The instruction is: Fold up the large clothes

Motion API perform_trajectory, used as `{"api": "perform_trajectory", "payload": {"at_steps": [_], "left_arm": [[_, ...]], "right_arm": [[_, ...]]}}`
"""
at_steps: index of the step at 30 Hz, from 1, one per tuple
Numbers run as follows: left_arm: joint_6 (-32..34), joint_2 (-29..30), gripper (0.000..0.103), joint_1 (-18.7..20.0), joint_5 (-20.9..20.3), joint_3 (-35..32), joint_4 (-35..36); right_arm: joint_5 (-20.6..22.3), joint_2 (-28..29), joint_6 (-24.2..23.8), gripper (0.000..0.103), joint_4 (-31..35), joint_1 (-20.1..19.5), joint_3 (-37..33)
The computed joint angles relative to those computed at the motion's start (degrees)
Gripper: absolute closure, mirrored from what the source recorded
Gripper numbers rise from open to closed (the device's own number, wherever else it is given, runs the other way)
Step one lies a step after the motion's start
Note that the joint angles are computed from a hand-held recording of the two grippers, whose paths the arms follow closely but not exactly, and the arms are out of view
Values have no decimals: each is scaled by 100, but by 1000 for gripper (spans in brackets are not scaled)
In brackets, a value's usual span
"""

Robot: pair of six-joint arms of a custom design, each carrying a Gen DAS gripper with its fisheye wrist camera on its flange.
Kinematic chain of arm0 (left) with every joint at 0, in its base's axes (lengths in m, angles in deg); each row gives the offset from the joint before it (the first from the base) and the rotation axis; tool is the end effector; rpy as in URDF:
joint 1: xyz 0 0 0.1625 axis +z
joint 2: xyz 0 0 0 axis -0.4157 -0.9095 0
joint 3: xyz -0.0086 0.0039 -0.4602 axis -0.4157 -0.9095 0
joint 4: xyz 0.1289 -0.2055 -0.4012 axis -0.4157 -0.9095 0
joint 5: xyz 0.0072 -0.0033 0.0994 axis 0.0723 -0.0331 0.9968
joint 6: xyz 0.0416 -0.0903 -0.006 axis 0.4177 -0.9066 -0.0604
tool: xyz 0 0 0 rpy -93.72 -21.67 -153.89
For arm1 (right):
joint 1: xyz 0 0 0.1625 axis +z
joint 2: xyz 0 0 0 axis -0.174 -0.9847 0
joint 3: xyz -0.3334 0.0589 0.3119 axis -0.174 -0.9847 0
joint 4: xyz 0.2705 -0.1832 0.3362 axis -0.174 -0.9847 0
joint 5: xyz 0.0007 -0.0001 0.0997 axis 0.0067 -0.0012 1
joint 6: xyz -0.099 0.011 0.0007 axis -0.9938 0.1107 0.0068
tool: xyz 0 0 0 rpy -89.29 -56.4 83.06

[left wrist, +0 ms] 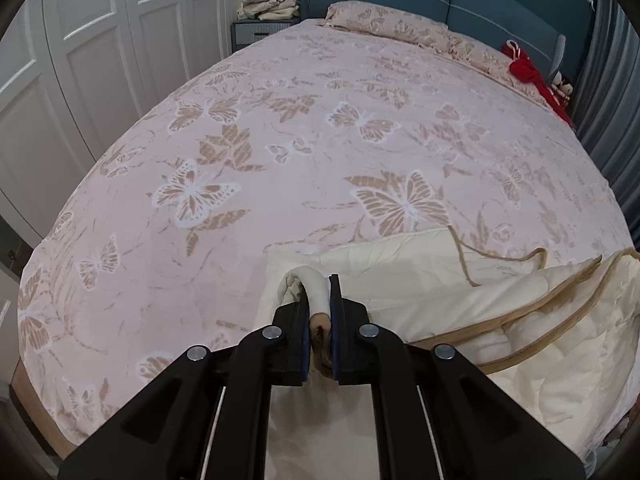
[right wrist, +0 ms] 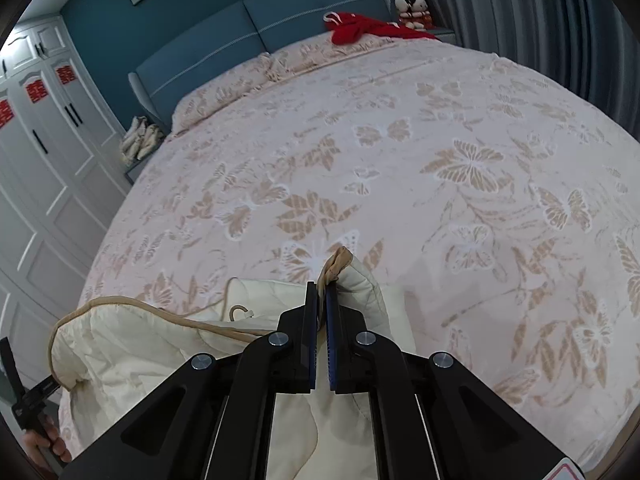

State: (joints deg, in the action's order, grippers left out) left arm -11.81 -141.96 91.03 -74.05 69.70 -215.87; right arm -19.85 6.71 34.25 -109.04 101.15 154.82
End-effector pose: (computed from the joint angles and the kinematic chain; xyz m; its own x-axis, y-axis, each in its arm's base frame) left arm -0.0761 -0.7353 0.2156 -0.6373 -0.5633 -0.5259 0.0517 0.6497 -0.7584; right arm 0.1233 -0.8973 0.1941 -0.8867 -0.1561 0.4351 -0.3774 0.7881 -0.4863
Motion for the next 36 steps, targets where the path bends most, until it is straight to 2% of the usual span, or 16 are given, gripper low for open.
{"api": "perform_trajectory", "payload": {"at_steps": [7, 19, 26, 30, 32, 33, 35, 36], "left_arm": [[-92, 242, 96, 197, -46, -265, 379], [-22, 465, 96, 360, -106, -495, 628], [105, 588, 95, 434, -109, -535, 494], [496, 778, 94, 412, 161, -514, 45], [704, 813, 94, 383, 251, -463, -220], [648, 738, 94, 355, 195, -400, -227], [640, 527, 92, 285, -6, -212, -498], [795, 393, 85, 238, -156, -57, -886]], "right_arm": [[-277, 359, 13, 100, 111, -64, -353], [-631, 738, 45, 100, 289, -166, -656], [-785, 906, -23, 100, 315, -205, -781], [-1074, 1054, -351, 101, 9, -165, -803], [-1066, 1044, -366, 98, 14, -153, -799], [-921, 938, -239, 94, 172, -155, -756], [-348, 582, -9, 79, 179, -190, -464], [-40, 384, 32, 60, -8, -212, -246]]}}
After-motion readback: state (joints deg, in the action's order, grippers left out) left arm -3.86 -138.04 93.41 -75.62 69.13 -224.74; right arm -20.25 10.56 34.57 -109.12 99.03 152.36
